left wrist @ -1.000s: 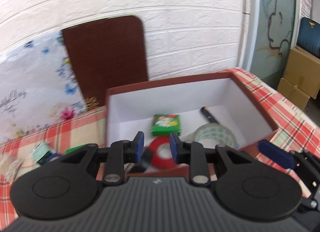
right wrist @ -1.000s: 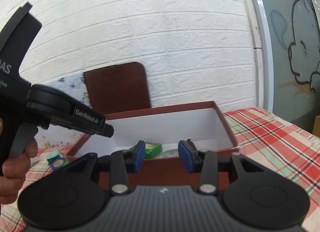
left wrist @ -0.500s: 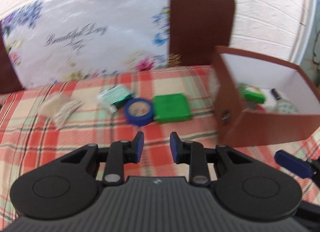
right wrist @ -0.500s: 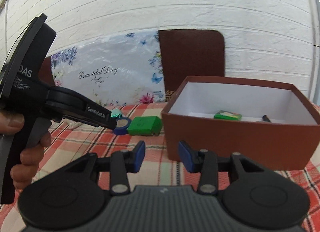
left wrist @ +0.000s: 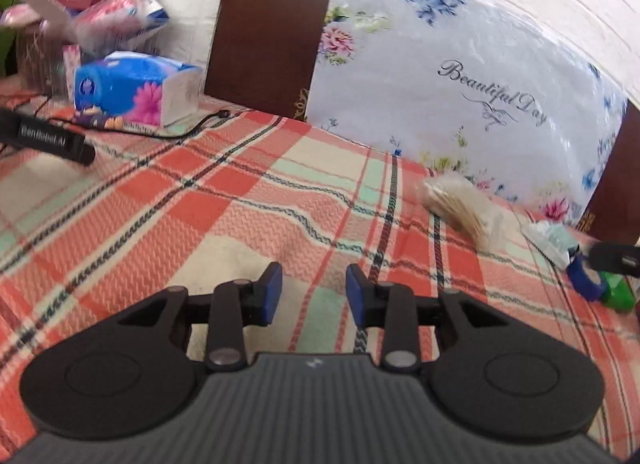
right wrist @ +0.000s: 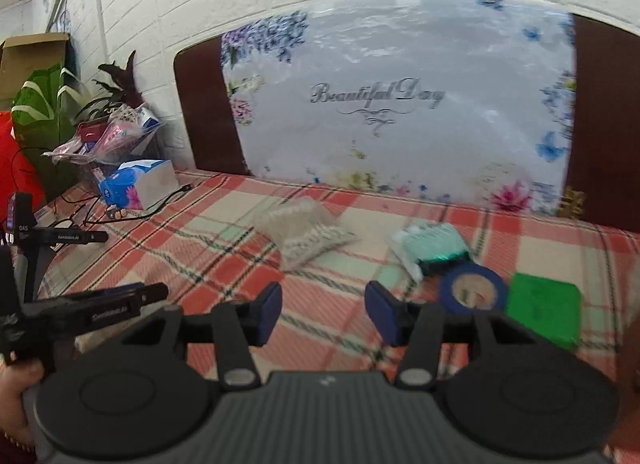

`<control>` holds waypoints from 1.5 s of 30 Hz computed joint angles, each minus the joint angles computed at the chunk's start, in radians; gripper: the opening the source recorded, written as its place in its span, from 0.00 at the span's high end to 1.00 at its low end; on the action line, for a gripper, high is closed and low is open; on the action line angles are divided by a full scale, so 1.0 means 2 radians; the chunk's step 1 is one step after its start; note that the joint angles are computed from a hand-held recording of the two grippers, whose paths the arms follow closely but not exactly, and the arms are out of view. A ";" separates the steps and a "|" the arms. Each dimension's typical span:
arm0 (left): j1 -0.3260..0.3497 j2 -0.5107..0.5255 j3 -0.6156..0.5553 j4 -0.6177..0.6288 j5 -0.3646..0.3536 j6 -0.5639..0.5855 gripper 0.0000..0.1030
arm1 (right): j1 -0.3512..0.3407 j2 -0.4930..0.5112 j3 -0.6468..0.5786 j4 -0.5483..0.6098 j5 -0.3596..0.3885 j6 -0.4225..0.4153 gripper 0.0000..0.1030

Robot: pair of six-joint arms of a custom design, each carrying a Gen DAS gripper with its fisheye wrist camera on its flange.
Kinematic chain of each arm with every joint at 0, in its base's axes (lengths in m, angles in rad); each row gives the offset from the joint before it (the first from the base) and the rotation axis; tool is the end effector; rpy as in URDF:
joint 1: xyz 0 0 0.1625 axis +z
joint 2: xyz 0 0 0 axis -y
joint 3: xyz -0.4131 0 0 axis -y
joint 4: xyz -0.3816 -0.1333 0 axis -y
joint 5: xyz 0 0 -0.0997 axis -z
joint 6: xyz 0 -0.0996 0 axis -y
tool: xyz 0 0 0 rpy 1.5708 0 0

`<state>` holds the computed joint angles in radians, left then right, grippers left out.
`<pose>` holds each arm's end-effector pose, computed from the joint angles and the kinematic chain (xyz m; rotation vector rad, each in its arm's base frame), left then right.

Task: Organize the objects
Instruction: 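Grasp the bag of cotton swabs with the left tool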

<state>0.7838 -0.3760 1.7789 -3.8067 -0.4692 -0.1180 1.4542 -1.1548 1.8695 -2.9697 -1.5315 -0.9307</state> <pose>-0.2316 -0.5445 -0.0186 0.1497 2.1603 -1.3926 0.0670 -0.6072 0.2762 1.0877 -2.4750 0.8603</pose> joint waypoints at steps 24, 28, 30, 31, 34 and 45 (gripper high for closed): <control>0.010 0.006 -0.003 -0.034 -0.031 -0.001 0.54 | -0.059 -0.054 0.112 -0.113 -0.033 -0.249 0.55; -0.001 -0.007 -0.007 0.063 -0.017 -0.004 0.39 | -0.125 -0.155 0.180 -0.134 0.004 -0.299 0.13; -0.018 -0.021 0.006 0.132 -0.031 -0.052 0.41 | -0.152 -0.203 0.188 -0.084 0.020 -0.279 0.14; -0.025 -0.031 0.020 0.143 -0.069 -0.077 0.41 | -0.165 -0.225 0.189 -0.054 0.030 -0.264 0.15; -0.052 -0.044 0.036 0.176 -0.166 -0.114 0.41 | -0.191 -0.264 0.181 0.034 0.052 -0.211 0.22; -0.081 0.003 -0.034 0.320 -0.261 -0.191 0.44 | -0.173 -0.212 0.152 0.060 0.057 -0.107 0.51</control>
<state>0.6225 -0.3704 1.7118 -3.1667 -0.9919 -0.4995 1.1074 -1.5792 2.1745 -2.8492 -1.4182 -1.1447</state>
